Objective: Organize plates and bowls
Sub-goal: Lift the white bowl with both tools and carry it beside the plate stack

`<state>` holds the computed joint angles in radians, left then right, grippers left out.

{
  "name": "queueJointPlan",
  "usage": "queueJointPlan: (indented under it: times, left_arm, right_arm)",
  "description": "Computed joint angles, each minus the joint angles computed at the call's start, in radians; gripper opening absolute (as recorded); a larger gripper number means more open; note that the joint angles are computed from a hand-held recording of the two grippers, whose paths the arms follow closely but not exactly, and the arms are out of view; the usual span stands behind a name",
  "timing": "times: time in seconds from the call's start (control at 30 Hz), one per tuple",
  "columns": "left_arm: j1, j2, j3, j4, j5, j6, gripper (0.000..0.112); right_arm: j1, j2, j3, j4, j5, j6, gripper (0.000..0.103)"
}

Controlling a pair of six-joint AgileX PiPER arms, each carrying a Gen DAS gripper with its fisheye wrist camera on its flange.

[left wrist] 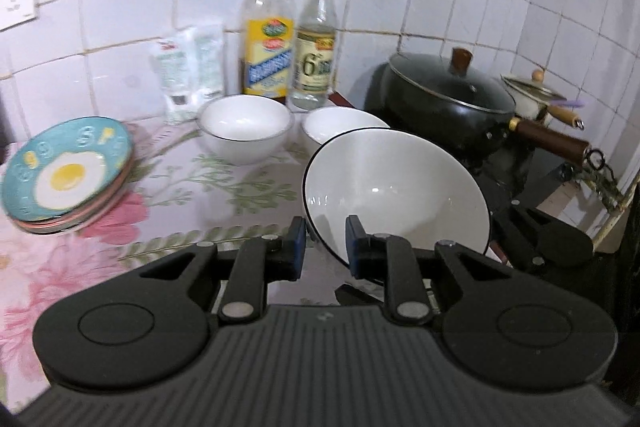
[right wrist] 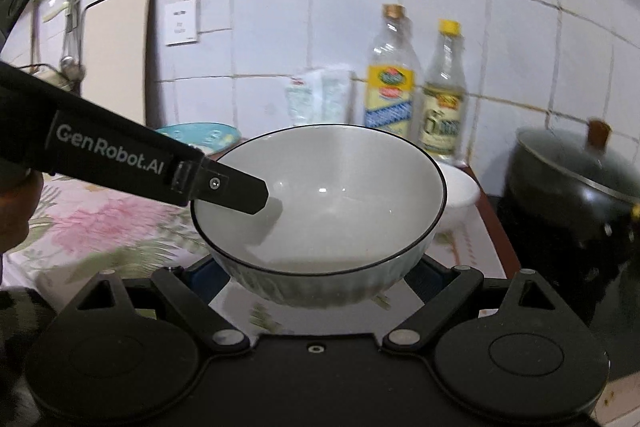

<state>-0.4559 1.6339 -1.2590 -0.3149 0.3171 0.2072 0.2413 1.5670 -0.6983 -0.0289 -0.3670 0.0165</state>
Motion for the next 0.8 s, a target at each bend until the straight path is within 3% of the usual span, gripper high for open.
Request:
queueJointPlan:
  times: [0.1, 0.27, 0.47, 0.67, 0.8]
  left_arm:
    - [0.042, -0.058, 0.036, -0.019, 0.015, 0.025, 0.02]
    - [0.112, -0.119, 0.079, -0.008, 0.033, 0.036, 0.02]
    - [0.217, -0.117, 0.105, -0.134, 0.057, 0.175, 0.02]
    - [0.288, -0.056, 0.091, -0.219, 0.074, 0.261, 0.02]
    - [0.311, -0.002, 0.062, -0.249, 0.078, 0.284, 0.02]
  right_arm:
    - [0.065, -0.022, -0.027, 0.132, 0.041, -0.137, 0.095]
    - [0.147, -0.004, -0.101, 0.235, 0.096, -0.22, 0.095]
    - [0.232, 0.08, -0.192, 0.396, 0.107, -0.365, 0.095]
    - [0.264, 0.171, -0.271, 0.414, 0.14, -0.358, 0.095]
    - [0.253, 0.229, -0.331, 0.332, 0.173, -0.268, 0.095]
